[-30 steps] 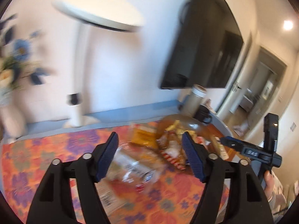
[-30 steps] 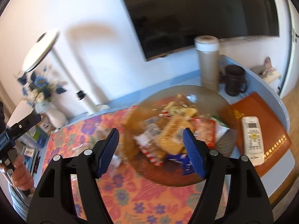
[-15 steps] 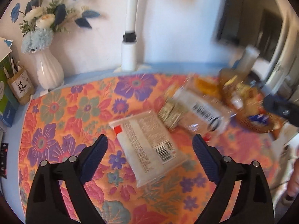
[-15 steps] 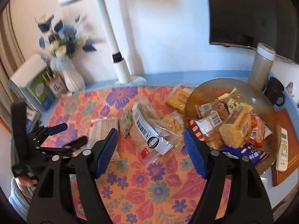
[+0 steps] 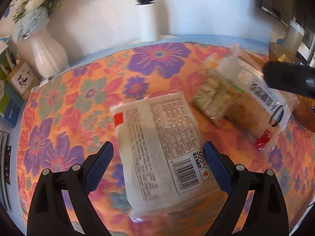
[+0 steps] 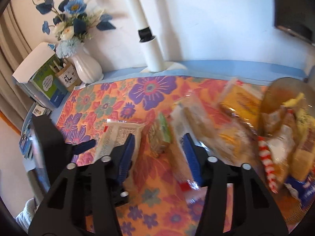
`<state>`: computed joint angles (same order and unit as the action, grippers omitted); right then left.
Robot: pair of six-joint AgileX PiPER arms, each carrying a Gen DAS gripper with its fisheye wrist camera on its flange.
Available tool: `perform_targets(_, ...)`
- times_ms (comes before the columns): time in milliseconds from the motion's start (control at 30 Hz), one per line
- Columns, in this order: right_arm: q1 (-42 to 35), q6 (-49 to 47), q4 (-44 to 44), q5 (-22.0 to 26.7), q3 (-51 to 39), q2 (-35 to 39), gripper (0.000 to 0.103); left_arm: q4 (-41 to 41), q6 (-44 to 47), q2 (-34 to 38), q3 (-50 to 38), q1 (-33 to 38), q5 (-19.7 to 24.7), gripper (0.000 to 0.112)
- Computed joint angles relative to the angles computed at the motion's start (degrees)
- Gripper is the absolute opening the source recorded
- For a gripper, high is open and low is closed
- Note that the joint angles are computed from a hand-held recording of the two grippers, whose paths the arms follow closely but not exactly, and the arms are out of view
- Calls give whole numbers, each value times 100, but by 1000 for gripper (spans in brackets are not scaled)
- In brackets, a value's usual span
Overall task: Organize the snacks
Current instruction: 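Grasp the white bread bag with left gripper while right grasps the small gold packet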
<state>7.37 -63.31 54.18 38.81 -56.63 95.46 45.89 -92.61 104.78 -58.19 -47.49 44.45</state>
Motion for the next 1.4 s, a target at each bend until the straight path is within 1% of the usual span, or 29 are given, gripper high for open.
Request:
perform_targets(33,83,56,-36,-25,-74,94,43,9,-41,-126,178,50,-29,91)
perform_targets(67,194,104,-76,-72,-171,219,42,16,-76,-231,323,109,-98,91)
perform_targets(100,300,132,-109,-155,-240,314,42,29,-122,-392,543,219,-235,91)
perform_targets(200,593,360,-324,-508,-402,545,42,34,-148,-613,839,389,-345,91)
perform_targets(267,717,494,-476,-661,-485,691,41,51,-99,-738,981,480,-412,91)
perform_targets(367,864,453,-537,-842,-482,814,36,51,4,-870,1149,646,-663,91)
perform_targets(433,917,365,-566,-878,-405,804,26,125,-68,-973,1280,751,-875,91)
perform_targets(500,843,371,-618,-661,-367,806,24,220,-204,-1111,1430,807,-1057,91)
perform_targets(567,678,492,-738,-195,-378,882,24,409,-339,-1294,1627,847,-1255,91)
perform_targets(600,504,508,-749,262,-396,987,24,434,-298,-1307,1647,878,-1274,91)
perform_targets(633,338,301,-627,698,-377,1068,24,433,-251,-1309,1632,866,-1234,91)
perform_targets(667,208,45,-511,988,-298,1074,25,440,-214,-1300,1605,830,-1194,91)
perform_targets(700,135,-136,-473,1064,-159,996,25,435,-150,-1277,1573,829,-1197,91)
perform_targets(767,119,-397,-501,744,200,615,35,310,63,-1152,1436,834,-1209,93)
perform_targets(800,104,-550,-442,668,280,477,50,290,131,-1092,1389,853,-1245,93)
perform_targets(833,108,-739,-365,601,336,355,62,307,146,-1015,1349,873,-1285,94)
perform_targets(867,180,-871,-360,490,348,247,65,282,178,-930,1296,902,-1300,94)
perform_targets(933,432,-911,-553,308,253,221,66,265,180,-804,1280,1018,-1423,94)
perform_targets(1000,715,-994,-782,204,99,404,66,322,46,-783,1422,1208,-1726,94)
perform_targets(1067,1045,-873,-1086,-98,4,665,66,570,-248,-876,1653,1410,-2160,95)
perform_targets(1100,1165,-839,-1185,-297,-4,768,66,653,-303,-893,1679,1430,-2206,95)
perform_targets(1200,1275,-1225,-950,-615,75,892,63,708,-305,-867,1668,1466,-2285,96)
perform_targets(1267,1347,-1449,-784,-864,245,798,56,634,-265,-838,1623,1478,-2294,96)
perform_targets(1300,1347,-1479,-735,-864,274,783,46,546,-189,-815,1583,1470,-2264,96)
perform_targets(1333,1311,-1534,-683,-816,321,749,46,423,-69,-746,1475,1452,-2191,96)
perform_targets(1367,1301,-1550,-662,-895,469,644,46,345,3,-693,1396,1433,-2135,96)
perform_targets(1400,1299,-1487,-714,-924,472,636,46,202,136,-597,1260,1379,-1987,96)
